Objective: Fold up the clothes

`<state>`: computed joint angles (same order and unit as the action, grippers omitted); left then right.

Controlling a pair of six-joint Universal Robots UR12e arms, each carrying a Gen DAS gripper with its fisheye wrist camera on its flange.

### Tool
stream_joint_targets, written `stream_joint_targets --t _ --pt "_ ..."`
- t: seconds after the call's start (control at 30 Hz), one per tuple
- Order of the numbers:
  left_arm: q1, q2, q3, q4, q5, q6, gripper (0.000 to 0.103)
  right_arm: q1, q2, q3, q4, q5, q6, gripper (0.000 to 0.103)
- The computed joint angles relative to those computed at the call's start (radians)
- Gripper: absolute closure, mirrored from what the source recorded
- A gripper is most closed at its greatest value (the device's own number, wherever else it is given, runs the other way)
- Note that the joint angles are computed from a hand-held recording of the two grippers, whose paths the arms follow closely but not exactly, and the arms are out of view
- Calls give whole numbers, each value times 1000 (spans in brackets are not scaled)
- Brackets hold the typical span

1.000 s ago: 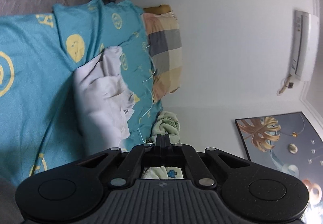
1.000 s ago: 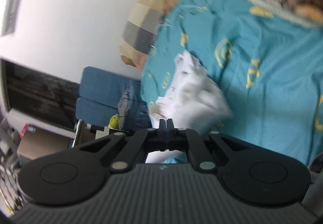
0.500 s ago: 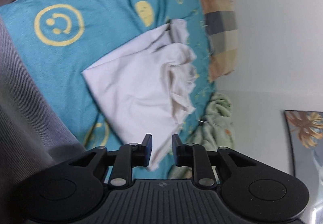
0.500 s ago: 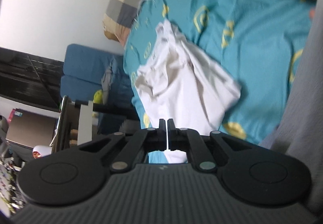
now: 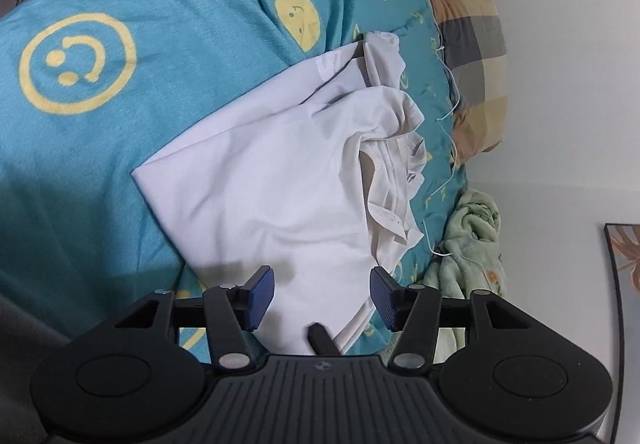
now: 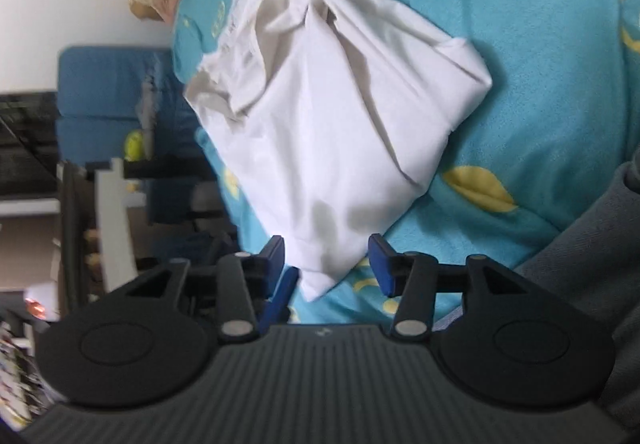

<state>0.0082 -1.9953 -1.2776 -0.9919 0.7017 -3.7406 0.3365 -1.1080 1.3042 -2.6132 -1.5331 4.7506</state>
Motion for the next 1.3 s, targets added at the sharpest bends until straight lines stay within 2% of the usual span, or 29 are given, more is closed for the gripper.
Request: stream_joint_targets --t 0.13,0.27,0.37,0.47,0.53,0.63,0.83,0.9,0.97,1.03,1.1,1.2,1.3 --pt "-3 -10 25 -26 5 41 44 -9 22 -6 15 50 48 52" --pt "-4 -14 28 -6 23 42 38 -10 31 33 -77 31 111 52" --pt "-1 -15 25 -15 17 41 36 -9 31 41 -109 0 114 53" --pt "-1 -19 27 -33 4 51 35 -7 32 45 -128 -33 106 64" --pt "-2 -19 26 -45 3 60 34 -6 33 41 -124 -48 89 86" --pt "-2 -17 15 -36 -21 61 33 -3 35 40 -145 -67 68 94" --pt "-3 -21 -9 -59 -120 84 26 0 33 43 -197 -97 64 97" --pt "-4 -23 -18 -72 -151 88 26 -1 31 49 -217 -101 64 97" --pt "-6 -19 -30 -70 -152 89 26 0 29 53 -236 -106 64 97" --pt "-5 -18 -40 -79 -200 104 26 0 30 59 -270 -116 80 98" --pt "-5 -16 -52 -35 -213 80 24 0 28 66 -300 -128 80 98" --pt "-8 -19 -65 64 -157 -14 24 2 30 62 -324 -144 70 98" --pt "-9 -37 -59 117 -122 -124 31 2 31 66 -348 -149 79 98"
